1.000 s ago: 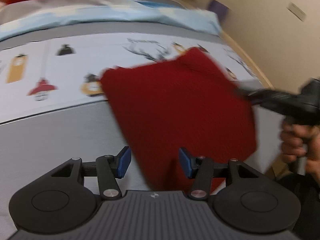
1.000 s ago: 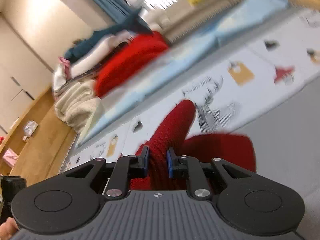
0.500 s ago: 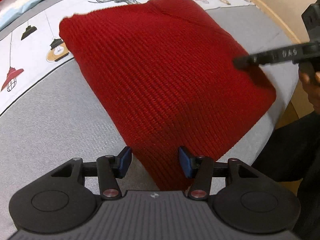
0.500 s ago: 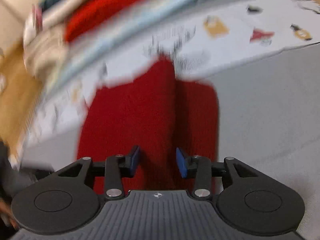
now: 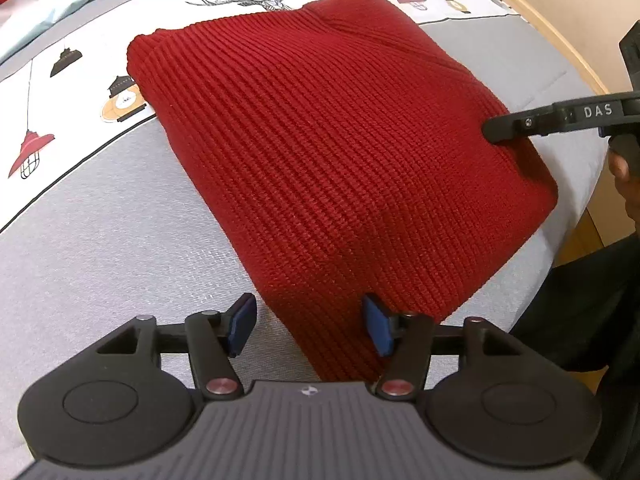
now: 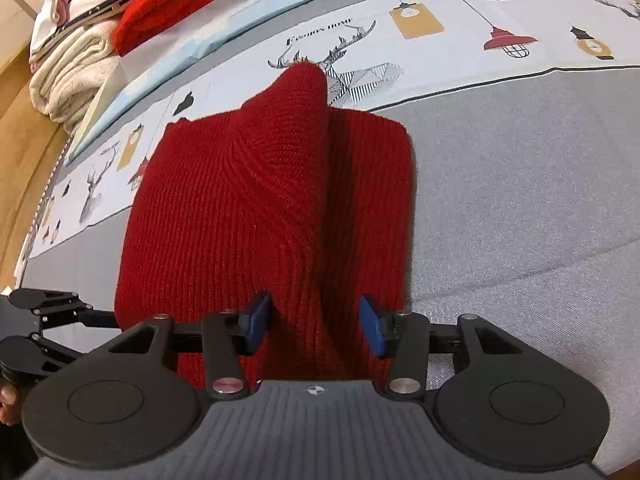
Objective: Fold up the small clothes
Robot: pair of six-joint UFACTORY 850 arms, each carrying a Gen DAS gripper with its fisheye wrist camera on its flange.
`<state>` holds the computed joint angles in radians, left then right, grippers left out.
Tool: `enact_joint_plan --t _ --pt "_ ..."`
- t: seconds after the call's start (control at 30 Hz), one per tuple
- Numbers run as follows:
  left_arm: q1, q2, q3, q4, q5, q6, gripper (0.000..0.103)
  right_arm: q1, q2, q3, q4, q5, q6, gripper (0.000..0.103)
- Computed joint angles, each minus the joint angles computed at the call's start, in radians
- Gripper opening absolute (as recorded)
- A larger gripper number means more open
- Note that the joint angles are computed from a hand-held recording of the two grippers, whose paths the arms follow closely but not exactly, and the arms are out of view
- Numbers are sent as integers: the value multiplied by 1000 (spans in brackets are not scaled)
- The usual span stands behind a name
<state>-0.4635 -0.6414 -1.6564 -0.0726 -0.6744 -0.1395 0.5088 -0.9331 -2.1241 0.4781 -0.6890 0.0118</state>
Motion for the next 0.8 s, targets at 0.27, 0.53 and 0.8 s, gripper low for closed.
enact_joint_plan --t 0.27,0.53,0.8 --pt "5 1 -5 -12 -6 -8 71 -9 -1 3 11 37 58 68" --pt "71 73 59 -163 141 -92 85 -42 3 33 169 86 100 77" --pt "131 3 -7 -320 124 -135 89 -63 -86 -74 227 -27 169 91"
